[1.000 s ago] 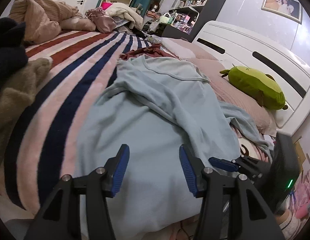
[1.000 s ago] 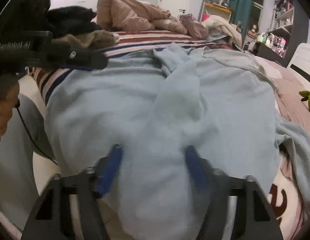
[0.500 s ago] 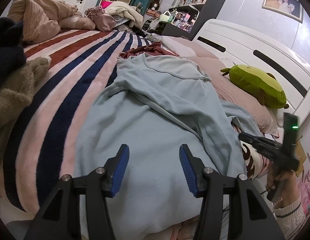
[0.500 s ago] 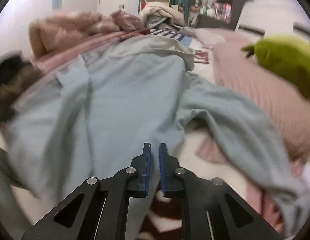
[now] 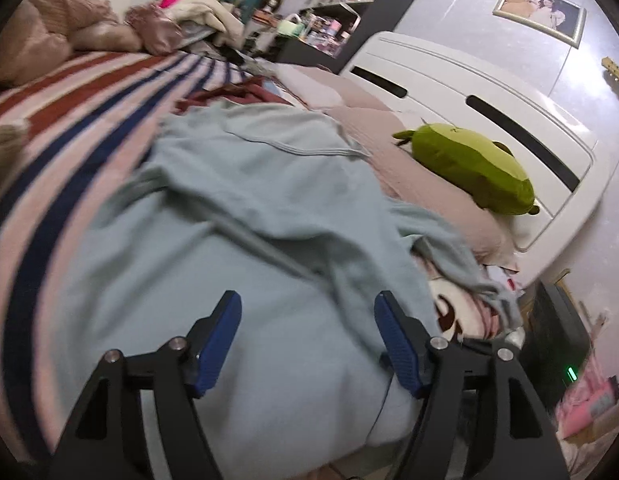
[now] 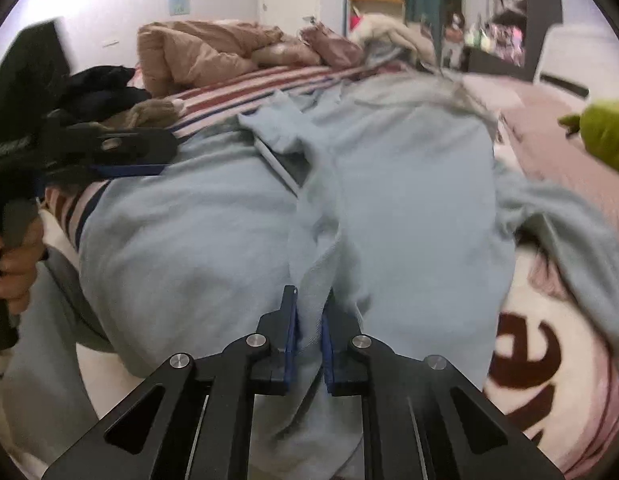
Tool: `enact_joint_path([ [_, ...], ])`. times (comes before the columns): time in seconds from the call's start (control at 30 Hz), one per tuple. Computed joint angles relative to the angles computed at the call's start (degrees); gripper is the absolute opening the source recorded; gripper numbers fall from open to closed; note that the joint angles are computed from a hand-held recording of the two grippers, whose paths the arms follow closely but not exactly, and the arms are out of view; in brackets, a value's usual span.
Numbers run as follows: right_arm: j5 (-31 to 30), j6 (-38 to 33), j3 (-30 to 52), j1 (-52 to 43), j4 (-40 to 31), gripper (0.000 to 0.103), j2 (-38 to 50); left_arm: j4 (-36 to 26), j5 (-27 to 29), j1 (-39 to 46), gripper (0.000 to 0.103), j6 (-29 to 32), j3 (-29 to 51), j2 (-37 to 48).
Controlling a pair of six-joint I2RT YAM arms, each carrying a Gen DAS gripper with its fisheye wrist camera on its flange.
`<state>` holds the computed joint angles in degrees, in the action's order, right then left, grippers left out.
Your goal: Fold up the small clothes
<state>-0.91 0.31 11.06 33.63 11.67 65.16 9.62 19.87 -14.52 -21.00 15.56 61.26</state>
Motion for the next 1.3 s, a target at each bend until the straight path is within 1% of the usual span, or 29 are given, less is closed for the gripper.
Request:
enact_joint_path([
  [0.03,-1.3,-0.7,-0.3,0.0,0.2,0.004,-0.8,3.5,1.1,-0.5,0.065,-0.6,2.2,5.8],
  [0.1,-1.2,-2.9,-1.1,2.1,-0.6,0.003,-3.0,7.7,3.6,-0.3,0.065,-2.2,6.0,14.1],
  [0.17,-0.6,-4.2,-1.0,4.2,-1.2,0.003,-3.3,9.3,4.3,-0.2,0.065,-4.1,9.6,20.4],
  [0.2,-2.9,-5.7,-0.6,3.6,-1.6,0.003,-2.8,9.8,4.3,-0.1,0.065,-4.5,10.4,22.1],
  [0.23,-3.7,-6.4,-0.5,3.8,-1.8,0.003,-2.6,10.1,4.1,-0.3,0.061,-5.0,11.4,23.8],
  [0.27,-4.1,-7.2,-0.1,4.2,-2.0,0.003,-1.8,9.9,3.2,-0.6,0.053,-5.1,12.0,24.6],
  [0.3,-4.7,-7.6,0.3,4.4,-1.5,0.003,-0.2,9.3,1.1,-1.0,0.028,-5.1,12.1,24.7],
  [0.33,-5.8,-8.1,0.7,4.0,-1.9,0.003,0.4,8.3,-0.6,-1.1,0.009,-5.0,12.0,24.2],
  [0.37,-7.1,-8.2,0.9,3.6,-2.2,0.005,0.6,8.3,-1.7,-0.9,0.006,-5.2,11.3,23.6],
  [0.43,-12.6,-9.0,1.8,0.0,-3.9,0.007,0.5,8.9,-3.3,-0.1,0.006,-4.9,8.4,20.7],
  [0.5,-18.7,-9.5,2.0,-4.6,-5.2,0.016,-1.7,7.4,-5.6,0.5,0.006,-4.1,6.0,17.2],
  [0.53,-21.0,-9.4,2.2,-6.8,-5.6,0.026,-2.6,7.0,-6.1,1.3,0.006,-4.3,4.2,14.7],
  [0.57,-23.2,-9.4,2.6,-8.9,-5.9,0.033,-3.0,7.0,-5.7,2.5,0.006,-4.5,2.6,12.9],
  [0.63,-26.2,-8.7,4.0,-12.5,-5.4,0.035,-1.5,5.7,-6.4,4.4,0.006,-4.8,-0.5,8.2],
  [0.67,-25.6,-8.0,4.9,-13.0,-4.7,0.038,0.0,5.1,-6.4,4.8,0.006,-4.5,-0.8,7.7],
  [0.73,-20.0,-5.9,7.5,-11.8,-2.6,0.041,6.0,3.8,-6.1,5.8,0.006,-3.9,-2.1,6.6],
  [0.77,-17.1,-5.2,9.4,-10.8,-1.9,0.041,10.7,3.9,-6.1,6.1,0.006,-3.7,-2.5,6.5],
  [0.8,-16.1,-4.8,10.7,-10.3,-1.7,0.041,13.7,4.3,-5.9,6.5,0.006,-3.7,-3.3,6.5],
  [0.83,-16.8,-4.6,11.7,-10.1,-1.0,0.043,16.4,4.5,-5.5,7.1,0.006,-3.6,-4.0,6.2],
  [0.9,-20.0,-4.1,12.1,-9.2,0.4,0.043,19.3,4.7,-4.6,7.8,0.006,-3.4,-4.7,5.5],
  [0.97,-18.8,-4.2,11.0,-6.6,1.2,0.043,18.3,4.2,-4.6,7.6,0.006,-2.9,-4.9,4.8],
  [1.0,-17.6,-4.8,10.8,-5.1,1.1,0.043,17.6,4.1,-4.5,7.5,0.006,-2.5,-4.7,4.9],
  [1.03,-16.0,-5.3,10.1,-3.7,1.1,0.034,16.7,4.3,-4.0,7.5,0.006,-2.3,-4.3,5.6],
  [1.07,-13.7,-5.4,9.1,-2.3,1.6,0.011,15.9,4.2,-2.9,8.1,0.007,-1.9,-4.3,5.6],
  [1.1,-9.6,-5.3,8.5,-0.4,1.8,0.001,14.8,4.5,-2.0,8.2,0.007,-1.9,-4.2,5.8],
  [1.17,-4.8,-5.3,7.3,1.4,1.8,0.0,11.9,5.3,-0.5,7.9,0.01,-1.9,-3.7,6.4],
  [1.23,-0.4,-5.9,6.9,1.5,1.1,0.0,8.9,6.7,1.6,6.6,0.01,-2.3,-2.8,7.4],
  [1.27,-0.2,-6.4,7.5,0.1,-0.1,0.0,8.0,6.9,2.4,6.0,0.01,-2.7,-2.5,7.3],
  [1.3,-2.2,-6.9,8.2,-2.8,-2.4,0.0,6.6,7.7,3.3,4.9,0.011,-3.0,-1.9,7.8],
])
